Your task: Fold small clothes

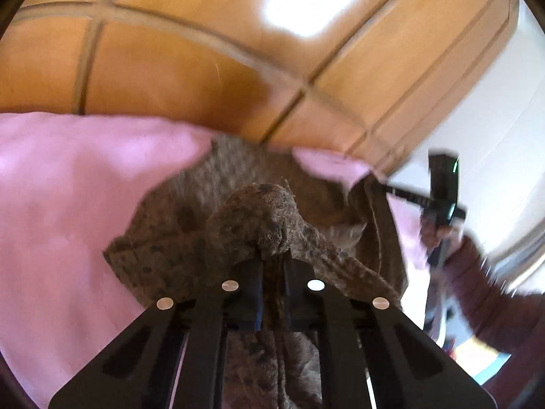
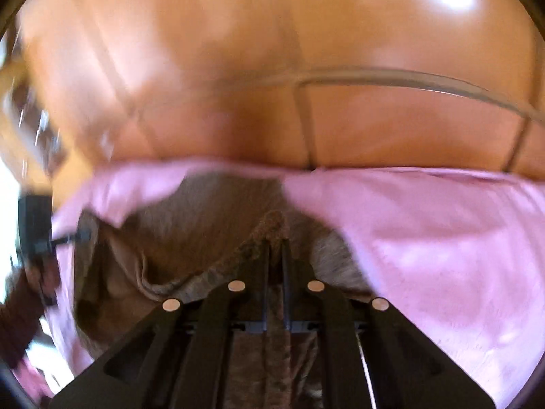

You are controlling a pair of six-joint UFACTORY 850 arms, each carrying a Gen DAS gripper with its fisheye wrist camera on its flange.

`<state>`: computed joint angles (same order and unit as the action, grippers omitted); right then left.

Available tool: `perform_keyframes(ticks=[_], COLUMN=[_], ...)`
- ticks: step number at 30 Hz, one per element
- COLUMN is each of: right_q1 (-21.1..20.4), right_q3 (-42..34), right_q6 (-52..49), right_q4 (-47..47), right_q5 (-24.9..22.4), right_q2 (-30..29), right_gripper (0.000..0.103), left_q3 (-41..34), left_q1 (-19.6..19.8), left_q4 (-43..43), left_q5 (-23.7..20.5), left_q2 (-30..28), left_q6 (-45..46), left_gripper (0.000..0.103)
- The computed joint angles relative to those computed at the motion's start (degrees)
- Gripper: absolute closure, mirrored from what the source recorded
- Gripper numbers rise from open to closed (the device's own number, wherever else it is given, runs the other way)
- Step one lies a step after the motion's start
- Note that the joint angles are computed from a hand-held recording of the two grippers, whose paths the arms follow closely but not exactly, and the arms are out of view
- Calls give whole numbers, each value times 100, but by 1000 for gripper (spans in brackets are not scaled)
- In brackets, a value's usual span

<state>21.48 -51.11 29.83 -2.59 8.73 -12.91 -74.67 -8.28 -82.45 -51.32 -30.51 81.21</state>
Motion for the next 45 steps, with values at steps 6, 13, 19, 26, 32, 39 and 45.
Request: perform_keyframes(ticks=[6,13,19,26,32,39,45], right_q1=[-358,-233,65,893,1235,2078,3224], right_q3=[-14,513,1355,2281,2231,2703,3171], right_q6=[1722,1577,2792,3455,2471,-560,-994], right_q4=[-331,266,-891,-1020,347,3127,4787], right_q5=[-207,441,718,1434,946,101,187], right_q2=[-590,-325,372,782,957,2230,2195], right_gripper=[97,42,29,24,93,94,93], left_q3=[-320,-167,892,2062,2199,3066,4072], left_q1=[242,270,446,244,146,673,846], left_q4=[-545,-245,-609,-484,-607,-199,623], left_q5=[251,644,69,-496,-49,-422,-39], left_q2=[-525,-509,171,704,861,1994,2598], left_q6=[-1595,-2407,-1486,-518,-533,-87,-509], left_gripper=[95,61,41,27,93,97,97])
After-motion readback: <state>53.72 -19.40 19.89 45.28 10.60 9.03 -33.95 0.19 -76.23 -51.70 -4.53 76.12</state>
